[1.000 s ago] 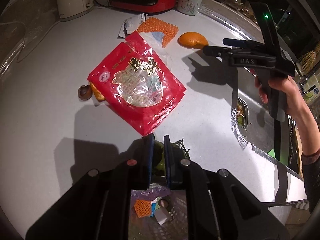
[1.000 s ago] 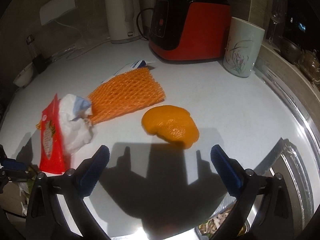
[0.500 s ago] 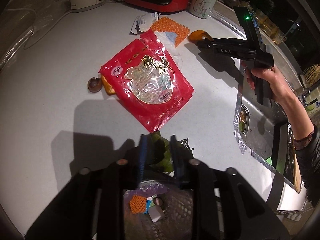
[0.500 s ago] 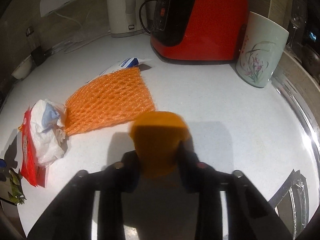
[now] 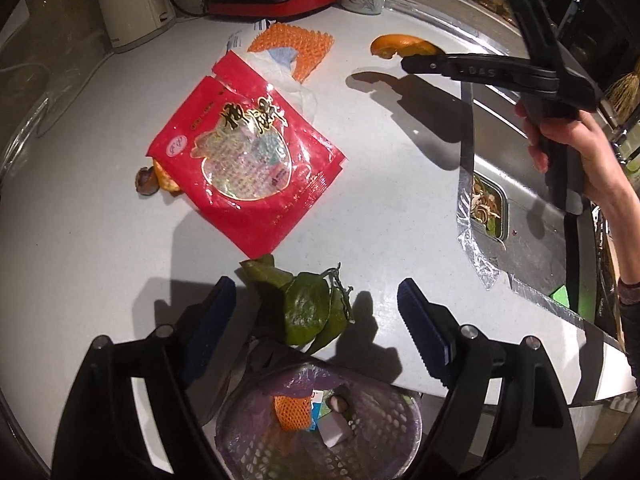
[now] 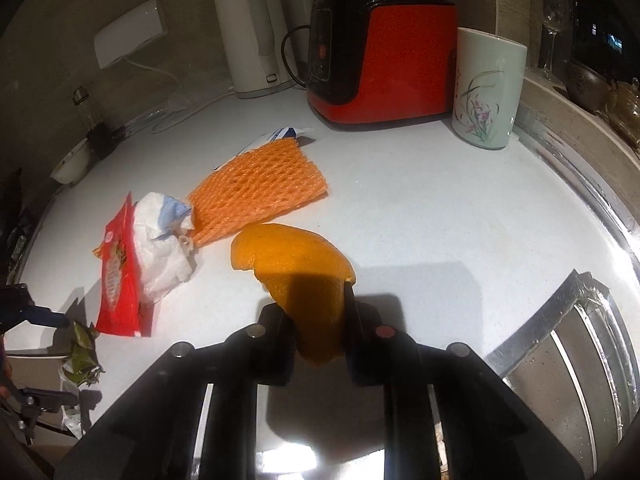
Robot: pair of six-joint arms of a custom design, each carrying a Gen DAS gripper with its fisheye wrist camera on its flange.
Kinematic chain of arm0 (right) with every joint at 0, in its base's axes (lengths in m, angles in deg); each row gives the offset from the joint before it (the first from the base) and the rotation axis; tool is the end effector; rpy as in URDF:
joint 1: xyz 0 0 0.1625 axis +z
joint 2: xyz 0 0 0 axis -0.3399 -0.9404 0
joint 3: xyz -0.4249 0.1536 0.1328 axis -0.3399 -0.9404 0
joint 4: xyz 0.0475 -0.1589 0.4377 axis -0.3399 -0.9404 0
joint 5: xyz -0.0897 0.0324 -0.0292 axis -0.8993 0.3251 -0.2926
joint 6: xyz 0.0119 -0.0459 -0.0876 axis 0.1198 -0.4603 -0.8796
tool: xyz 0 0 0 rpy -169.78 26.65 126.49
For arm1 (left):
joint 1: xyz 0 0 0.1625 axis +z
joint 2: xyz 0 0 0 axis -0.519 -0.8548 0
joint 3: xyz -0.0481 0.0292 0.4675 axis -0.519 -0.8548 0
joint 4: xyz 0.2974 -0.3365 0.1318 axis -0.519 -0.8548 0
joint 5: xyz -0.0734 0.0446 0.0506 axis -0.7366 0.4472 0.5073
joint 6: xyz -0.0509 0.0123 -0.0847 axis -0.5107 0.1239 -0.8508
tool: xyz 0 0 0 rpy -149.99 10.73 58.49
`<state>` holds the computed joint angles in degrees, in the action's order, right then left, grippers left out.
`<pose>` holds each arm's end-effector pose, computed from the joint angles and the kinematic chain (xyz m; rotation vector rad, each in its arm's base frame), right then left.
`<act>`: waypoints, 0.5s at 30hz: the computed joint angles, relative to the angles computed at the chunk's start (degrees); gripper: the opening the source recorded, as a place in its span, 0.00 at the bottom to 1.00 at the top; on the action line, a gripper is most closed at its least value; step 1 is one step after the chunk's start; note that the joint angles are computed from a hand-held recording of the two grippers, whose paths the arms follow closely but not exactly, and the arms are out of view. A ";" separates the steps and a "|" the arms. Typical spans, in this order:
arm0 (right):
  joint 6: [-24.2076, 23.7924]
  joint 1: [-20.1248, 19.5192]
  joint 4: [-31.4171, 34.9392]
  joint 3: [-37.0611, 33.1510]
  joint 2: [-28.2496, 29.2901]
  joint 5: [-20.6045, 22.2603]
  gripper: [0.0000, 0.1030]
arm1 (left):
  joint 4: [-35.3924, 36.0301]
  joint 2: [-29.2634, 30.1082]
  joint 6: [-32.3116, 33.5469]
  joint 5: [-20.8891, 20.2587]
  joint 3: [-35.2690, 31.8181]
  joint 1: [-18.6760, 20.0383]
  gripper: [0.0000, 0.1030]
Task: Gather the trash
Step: 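Grasp the green leaves with the left gripper while the right grasps the orange peel, then carry the green leaves and orange peel over the trash bin with both grippers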
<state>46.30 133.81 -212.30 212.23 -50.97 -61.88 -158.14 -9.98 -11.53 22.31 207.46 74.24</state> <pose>0.2846 -0.4662 0.2057 0.4792 -2.3789 0.8283 -0.1878 -0.4282 0.2789 0.9586 2.3954 -0.1450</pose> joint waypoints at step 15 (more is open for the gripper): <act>6.42 6.19 3.23 4.90 -3.55 -1.04 0.19 | 0.98 -0.01 0.23 -1.05 0.67 -1.20 0.17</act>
